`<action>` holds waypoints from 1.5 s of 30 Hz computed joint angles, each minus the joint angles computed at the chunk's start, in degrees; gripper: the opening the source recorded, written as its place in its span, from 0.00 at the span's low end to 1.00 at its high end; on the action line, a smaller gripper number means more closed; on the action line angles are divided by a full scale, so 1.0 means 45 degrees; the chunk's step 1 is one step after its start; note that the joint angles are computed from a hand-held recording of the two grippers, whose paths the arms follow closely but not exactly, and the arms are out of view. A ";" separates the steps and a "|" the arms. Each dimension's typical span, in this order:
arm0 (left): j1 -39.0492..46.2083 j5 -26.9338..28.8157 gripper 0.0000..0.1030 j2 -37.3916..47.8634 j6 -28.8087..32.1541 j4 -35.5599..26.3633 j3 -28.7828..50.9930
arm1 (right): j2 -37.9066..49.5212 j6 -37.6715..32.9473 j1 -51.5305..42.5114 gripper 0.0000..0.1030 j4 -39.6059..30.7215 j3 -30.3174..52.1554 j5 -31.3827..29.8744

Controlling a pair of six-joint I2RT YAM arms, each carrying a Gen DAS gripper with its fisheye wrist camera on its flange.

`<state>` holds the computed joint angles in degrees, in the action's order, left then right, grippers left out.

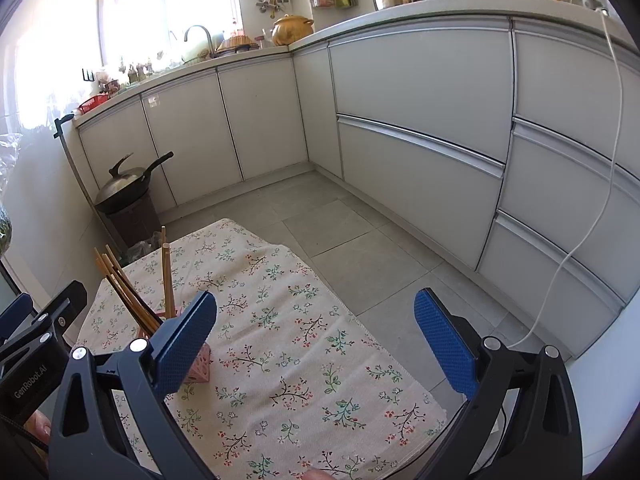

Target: Organize utensils

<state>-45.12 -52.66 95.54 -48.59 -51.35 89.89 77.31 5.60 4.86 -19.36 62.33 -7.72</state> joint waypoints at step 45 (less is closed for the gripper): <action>-0.0015 -0.0123 0.87 -0.0014 0.0756 0.1038 -0.0725 | 0.0415 -0.0024 -0.0220 0.94 -0.0409 0.0308 -0.0355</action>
